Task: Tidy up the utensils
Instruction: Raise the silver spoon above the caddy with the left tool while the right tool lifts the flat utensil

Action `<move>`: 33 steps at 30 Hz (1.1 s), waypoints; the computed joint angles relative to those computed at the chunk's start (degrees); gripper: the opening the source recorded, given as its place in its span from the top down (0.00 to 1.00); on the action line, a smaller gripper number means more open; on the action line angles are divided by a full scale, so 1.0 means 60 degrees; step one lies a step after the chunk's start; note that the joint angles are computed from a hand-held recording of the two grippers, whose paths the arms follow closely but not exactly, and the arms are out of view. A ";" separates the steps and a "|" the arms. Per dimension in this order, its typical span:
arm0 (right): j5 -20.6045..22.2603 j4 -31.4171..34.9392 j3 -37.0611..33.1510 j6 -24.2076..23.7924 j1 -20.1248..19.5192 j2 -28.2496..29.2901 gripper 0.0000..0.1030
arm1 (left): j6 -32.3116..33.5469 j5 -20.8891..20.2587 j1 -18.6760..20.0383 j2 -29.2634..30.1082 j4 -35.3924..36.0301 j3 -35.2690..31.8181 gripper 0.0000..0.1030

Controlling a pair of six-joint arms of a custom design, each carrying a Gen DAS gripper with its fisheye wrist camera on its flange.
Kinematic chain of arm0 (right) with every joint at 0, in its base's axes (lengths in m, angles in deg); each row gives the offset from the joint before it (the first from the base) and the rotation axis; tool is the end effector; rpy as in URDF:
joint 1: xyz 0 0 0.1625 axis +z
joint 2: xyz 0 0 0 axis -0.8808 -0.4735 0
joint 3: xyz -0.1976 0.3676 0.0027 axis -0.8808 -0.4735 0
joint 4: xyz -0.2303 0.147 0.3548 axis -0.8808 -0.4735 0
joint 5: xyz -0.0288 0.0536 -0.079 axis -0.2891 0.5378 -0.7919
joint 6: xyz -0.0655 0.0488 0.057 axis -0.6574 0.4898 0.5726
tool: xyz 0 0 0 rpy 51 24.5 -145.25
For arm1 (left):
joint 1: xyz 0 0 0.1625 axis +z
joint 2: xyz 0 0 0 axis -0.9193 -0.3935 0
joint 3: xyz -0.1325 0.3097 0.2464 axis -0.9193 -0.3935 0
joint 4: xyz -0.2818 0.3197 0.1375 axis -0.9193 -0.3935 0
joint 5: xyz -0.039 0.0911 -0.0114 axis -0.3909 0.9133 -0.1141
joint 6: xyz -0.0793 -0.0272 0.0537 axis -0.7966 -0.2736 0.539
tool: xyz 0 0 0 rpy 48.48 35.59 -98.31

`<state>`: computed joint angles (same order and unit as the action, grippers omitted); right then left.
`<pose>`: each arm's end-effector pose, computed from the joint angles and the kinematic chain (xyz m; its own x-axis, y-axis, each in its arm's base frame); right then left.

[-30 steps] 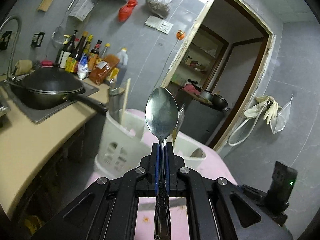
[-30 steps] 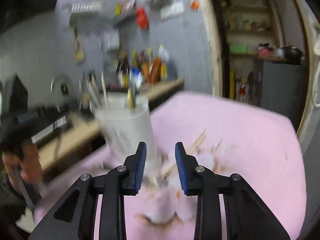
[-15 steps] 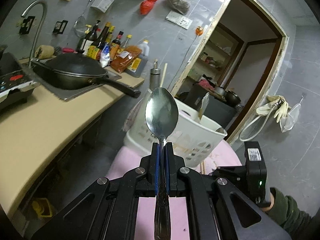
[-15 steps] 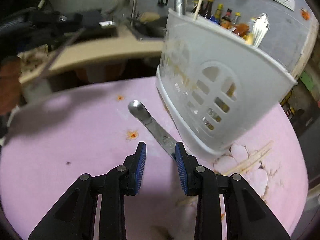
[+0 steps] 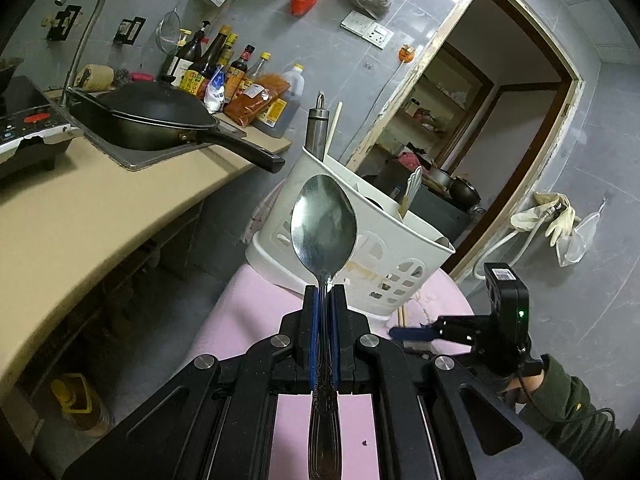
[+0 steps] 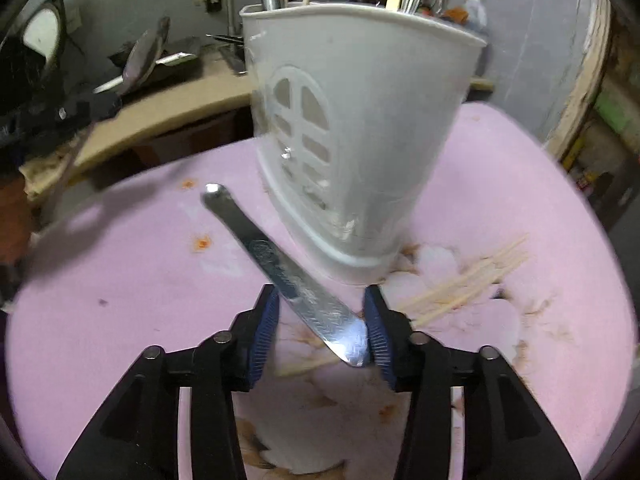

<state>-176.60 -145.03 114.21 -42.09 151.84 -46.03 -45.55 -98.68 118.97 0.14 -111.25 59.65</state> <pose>0.1057 -0.8360 0.3298 -0.5129 -0.7036 0.4918 -0.8079 0.5893 0.0006 -0.3503 -0.7343 0.1336 -0.9443 0.2604 -0.2014 0.3213 0.5956 -0.7362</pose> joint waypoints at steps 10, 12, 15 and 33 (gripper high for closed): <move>-0.0273 -0.0325 0.2515 0.0402 0.0223 -0.1611 0.82 | -0.0184 -0.0202 0.0047 -0.0094 -0.0001 0.0121 0.97; -0.0460 -0.0742 0.2759 0.0382 0.0355 -0.1664 0.77 | -0.0261 -0.0289 0.0082 -0.0100 0.0066 0.0106 0.97; -0.0678 -0.1168 0.2525 0.0365 0.0585 -0.1216 0.68 | -0.0353 -0.0252 0.0097 -0.0164 0.0063 0.0193 0.97; -0.0081 -0.2657 0.2938 0.0894 0.0578 -0.1144 0.88 | 0.0076 -0.0085 -0.0032 -0.0281 -0.0448 0.0417 0.97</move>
<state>-177.09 -160.98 131.84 -36.72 155.31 -52.90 -45.10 -99.19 118.78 -1.54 -113.94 62.15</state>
